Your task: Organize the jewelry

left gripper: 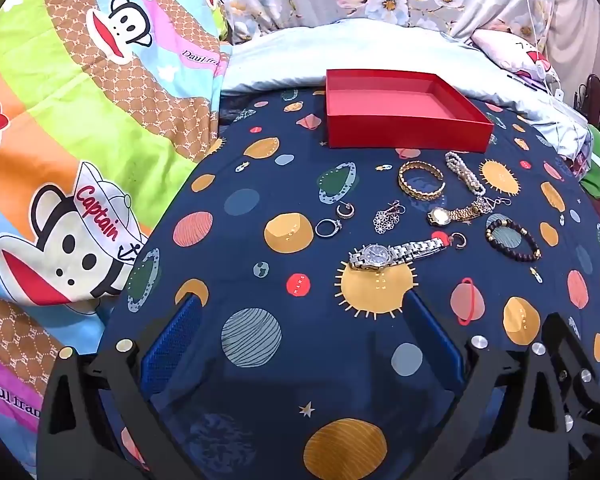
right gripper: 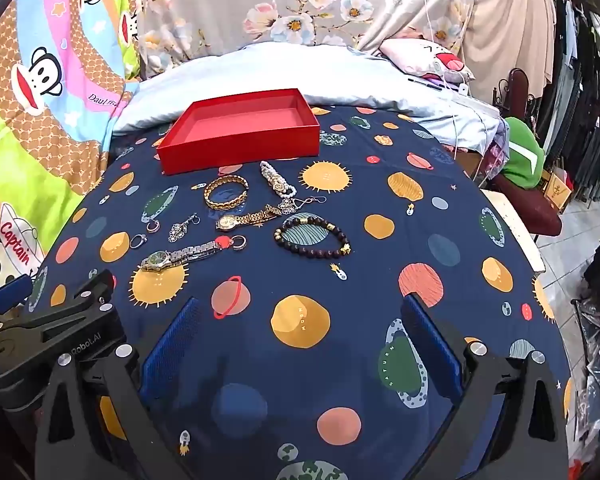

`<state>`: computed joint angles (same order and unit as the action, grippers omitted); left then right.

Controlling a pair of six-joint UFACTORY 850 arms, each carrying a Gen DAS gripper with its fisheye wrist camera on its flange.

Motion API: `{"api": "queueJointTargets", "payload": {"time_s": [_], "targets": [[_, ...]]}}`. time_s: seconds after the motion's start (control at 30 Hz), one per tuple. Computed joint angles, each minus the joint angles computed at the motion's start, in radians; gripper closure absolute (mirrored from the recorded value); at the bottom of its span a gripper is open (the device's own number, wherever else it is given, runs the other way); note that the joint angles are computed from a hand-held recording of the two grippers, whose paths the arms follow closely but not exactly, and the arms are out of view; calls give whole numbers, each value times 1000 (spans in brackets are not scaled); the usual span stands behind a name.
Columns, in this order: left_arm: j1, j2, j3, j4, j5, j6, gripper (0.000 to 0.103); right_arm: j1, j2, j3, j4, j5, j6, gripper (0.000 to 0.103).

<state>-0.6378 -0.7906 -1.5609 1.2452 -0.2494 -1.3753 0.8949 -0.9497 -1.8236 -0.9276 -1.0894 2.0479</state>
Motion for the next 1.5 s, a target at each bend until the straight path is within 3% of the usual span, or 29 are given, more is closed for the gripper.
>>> {"api": "queueJointTargets", "payload": {"time_s": [0.43,0.53,0.83,1.4,1.5], "targets": [[-4,-3,13,4,-18,-5,5,-1,-5,-6,2,7,1,5],[-3,-14,-21,-107,-25,108,5,-1,-7,-8,2,8,1,5],[0,-13,-19,-35,-18,40,5,-2,-9,-12,4,8,-2,5],[2,-23,-41,-227,-24,225,5,-5,-15,-13,6,24,4,5],[0,-22,-36,-152,-20,153,5,-5,-23,-20,7,28,6,5]]}}
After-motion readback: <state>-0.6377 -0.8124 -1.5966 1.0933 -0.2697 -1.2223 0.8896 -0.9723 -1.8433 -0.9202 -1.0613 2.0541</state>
